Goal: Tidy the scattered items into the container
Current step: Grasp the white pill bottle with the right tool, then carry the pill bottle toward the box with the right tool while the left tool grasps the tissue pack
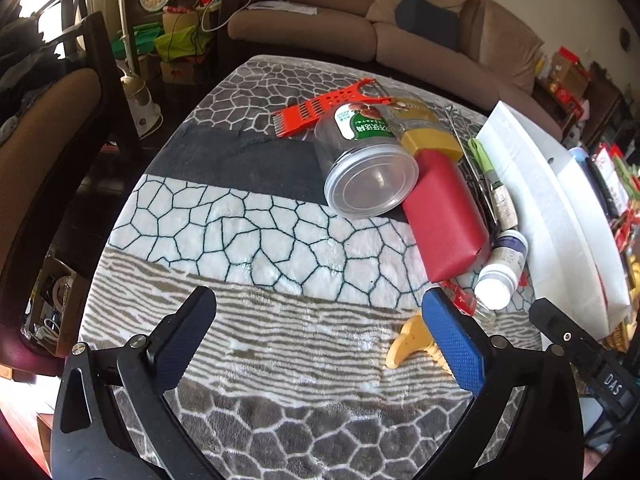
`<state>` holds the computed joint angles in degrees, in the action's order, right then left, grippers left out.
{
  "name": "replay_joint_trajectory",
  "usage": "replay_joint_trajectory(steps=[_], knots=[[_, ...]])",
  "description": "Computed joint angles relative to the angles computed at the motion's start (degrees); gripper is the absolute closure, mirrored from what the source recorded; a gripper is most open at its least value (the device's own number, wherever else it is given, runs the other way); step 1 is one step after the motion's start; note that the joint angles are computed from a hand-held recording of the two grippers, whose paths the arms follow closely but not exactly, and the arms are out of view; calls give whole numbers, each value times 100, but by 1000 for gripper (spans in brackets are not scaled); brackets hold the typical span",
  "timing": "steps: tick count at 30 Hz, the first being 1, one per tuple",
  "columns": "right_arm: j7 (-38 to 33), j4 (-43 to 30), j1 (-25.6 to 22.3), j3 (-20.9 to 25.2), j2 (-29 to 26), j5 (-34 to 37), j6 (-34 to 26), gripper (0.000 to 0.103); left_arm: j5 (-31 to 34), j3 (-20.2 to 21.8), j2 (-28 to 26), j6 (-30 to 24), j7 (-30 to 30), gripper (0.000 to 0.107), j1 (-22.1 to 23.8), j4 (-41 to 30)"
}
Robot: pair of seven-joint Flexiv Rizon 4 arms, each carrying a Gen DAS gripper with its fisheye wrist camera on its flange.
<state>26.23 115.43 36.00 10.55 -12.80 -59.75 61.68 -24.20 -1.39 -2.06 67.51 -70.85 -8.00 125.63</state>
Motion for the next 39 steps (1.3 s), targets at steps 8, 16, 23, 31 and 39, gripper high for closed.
replay_joint_trajectory(steps=[8,16,23,31,39], knots=[[-96,-429,160,-96,-366,335,-830,0,-538,-146,-287,111,93,4,-13,-152],[71,-675,207,-336,-705,374,-1019,0,-1199,-240,-380,165,471,4,-16,-92],[-153,-532,44,-239,-633,502,-621,42,-1495,-279,-408,86,524,4,-26,-84],[-164,165,-128,-205,-140,146,566,58,-1522,-237,-189,28,511,4,-162,32],[-787,374,-35,156,173,845,498,79,-1114,-205,66,-207,191,4,-347,104]])
